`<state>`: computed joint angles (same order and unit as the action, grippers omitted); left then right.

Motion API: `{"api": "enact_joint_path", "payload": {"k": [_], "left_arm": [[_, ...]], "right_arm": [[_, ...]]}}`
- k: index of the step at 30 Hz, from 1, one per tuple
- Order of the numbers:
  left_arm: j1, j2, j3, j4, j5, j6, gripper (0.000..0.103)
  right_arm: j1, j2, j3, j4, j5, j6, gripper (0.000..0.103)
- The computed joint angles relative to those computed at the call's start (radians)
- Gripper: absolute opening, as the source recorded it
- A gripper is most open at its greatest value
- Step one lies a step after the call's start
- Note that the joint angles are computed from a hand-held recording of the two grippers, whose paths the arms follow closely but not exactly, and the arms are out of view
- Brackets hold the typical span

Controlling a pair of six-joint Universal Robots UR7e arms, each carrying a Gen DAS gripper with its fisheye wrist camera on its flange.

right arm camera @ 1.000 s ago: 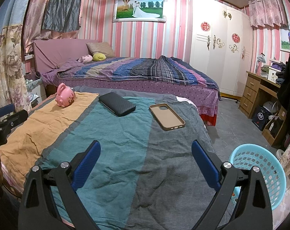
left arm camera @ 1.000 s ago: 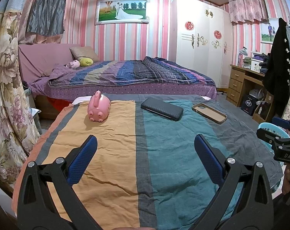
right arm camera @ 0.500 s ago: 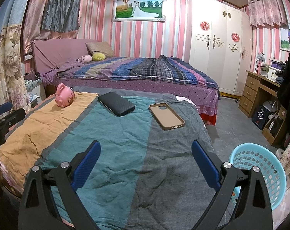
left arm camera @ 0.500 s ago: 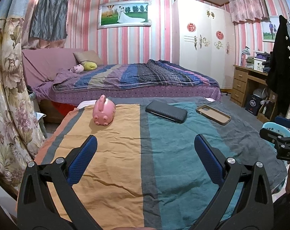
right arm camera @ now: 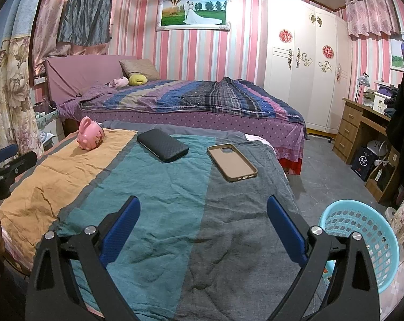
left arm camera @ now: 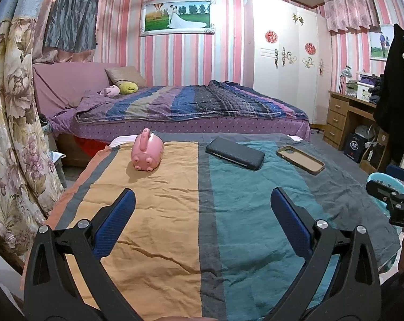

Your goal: Collect trash

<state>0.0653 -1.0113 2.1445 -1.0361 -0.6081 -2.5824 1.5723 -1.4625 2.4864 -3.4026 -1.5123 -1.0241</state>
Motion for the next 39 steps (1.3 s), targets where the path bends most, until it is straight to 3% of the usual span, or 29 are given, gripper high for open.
{"api": "enact_joint_path", "payload": {"k": [39], "left_arm": [[0.012,-0.011,0.004,-0.018,-0.01,0.011,0.098]], "right_arm": [[-0.001,-0.005,-0.006,0.017,0.001,0.001,0.094]]}}
